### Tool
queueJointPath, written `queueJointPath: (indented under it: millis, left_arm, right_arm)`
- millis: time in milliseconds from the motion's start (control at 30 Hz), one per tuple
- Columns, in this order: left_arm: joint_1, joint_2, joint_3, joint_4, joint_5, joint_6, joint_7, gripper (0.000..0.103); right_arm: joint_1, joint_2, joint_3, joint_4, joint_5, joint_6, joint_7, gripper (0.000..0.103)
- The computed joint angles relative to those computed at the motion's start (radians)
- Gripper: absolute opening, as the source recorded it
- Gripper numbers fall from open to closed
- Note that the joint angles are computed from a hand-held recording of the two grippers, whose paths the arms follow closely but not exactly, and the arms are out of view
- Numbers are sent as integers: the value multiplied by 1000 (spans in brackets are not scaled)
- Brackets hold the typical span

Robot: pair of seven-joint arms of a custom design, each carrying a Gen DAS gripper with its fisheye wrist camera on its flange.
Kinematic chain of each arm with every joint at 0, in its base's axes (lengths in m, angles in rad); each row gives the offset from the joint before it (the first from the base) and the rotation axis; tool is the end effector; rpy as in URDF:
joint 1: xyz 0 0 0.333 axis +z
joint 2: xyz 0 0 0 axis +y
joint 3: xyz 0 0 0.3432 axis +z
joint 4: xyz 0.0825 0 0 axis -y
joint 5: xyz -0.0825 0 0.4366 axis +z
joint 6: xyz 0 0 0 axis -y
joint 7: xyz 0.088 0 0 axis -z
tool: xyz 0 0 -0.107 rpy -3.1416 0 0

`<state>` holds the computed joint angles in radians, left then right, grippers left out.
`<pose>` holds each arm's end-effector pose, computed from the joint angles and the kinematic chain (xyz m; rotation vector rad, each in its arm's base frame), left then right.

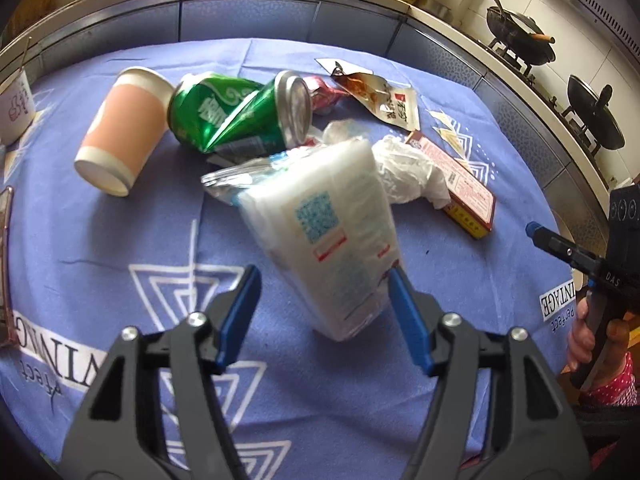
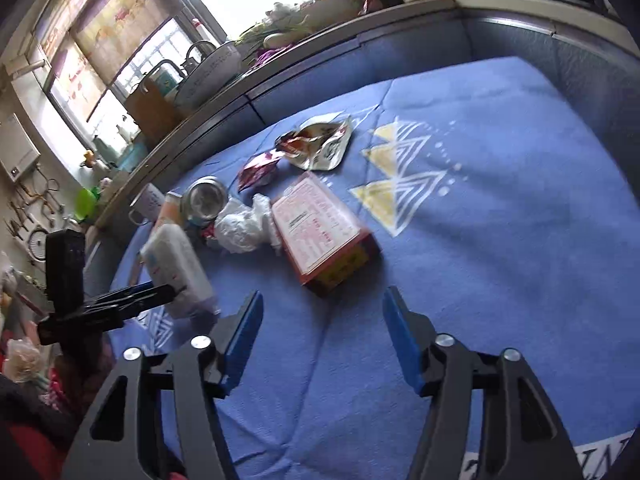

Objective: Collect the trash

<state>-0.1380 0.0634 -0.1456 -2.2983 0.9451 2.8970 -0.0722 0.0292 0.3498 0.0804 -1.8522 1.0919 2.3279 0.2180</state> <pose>0.5458 -0.2089 0.3542 -2.3057 1.3722 -0.7730 0.6971 0.0883 0.3497 -2.0794 0.9555 0.0428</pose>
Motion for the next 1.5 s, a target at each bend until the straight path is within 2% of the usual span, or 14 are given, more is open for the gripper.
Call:
queueJointPath:
  millis: [67, 200, 367, 433, 500, 567, 600, 633, 700, 867, 1000, 1233, 1333, 1500]
  left_arm:
    - [-1, 7, 3, 11, 18, -5, -29, 76]
    - [9, 41, 0, 29, -79, 29, 18, 77]
    - [2, 84, -2, 77, -189, -22, 77, 78]
    - [-9, 95, 7, 93, -186, -45, 67, 78]
    - [-17, 105, 3, 112, -203, -103, 85, 72]
    - [-17, 105, 5, 104, -211, -91, 94, 67]
    - [-23, 99, 10, 98, -193, -90, 80, 66]
    - [-26, 92, 10, 93, -183, -96, 80, 66]
    - [-32, 72, 6, 75, -165, -103, 85, 65]
    - [-32, 19, -3, 14, -94, -20, 76, 65]
    - [-42, 40, -17, 43, -58, 22, 119, 65]
    - [-81, 149, -34, 166, -127, -55, 303, 67]
    - [-97, 167, -23, 183, -147, -110, 310, 68]
    - [-88, 150, -5, 138, -181, -70, 262, 69]
  right_arm:
    - [7, 1, 9, -1, 24, 49, -60, 82]
    - [47, 17, 28, -5, 11, 156, -157, 84]
    - [85, 47, 59, -11, -5, 308, -289, 84]
    - [90, 64, 70, 1, -5, 340, -312, 84]
    - [99, 85, 69, 21, -32, 350, -283, 84]
    - [92, 94, 77, 32, -41, 331, -267, 83]
    - [86, 94, 80, 33, -44, 313, -261, 69]
    - [87, 93, 78, 31, -51, 311, -247, 62]
    - [72, 76, 84, 11, -28, 301, -245, 62]
    - [34, -2, 64, -70, 50, 249, -219, 61]
    - [17, -49, 32, -123, 123, 228, -182, 61]
    - [47, -100, 8, -216, 186, 343, -232, 61]
    - [58, -92, 2, -224, 160, 364, -224, 63]
    - [57, -93, 10, -232, 177, 362, -264, 77]
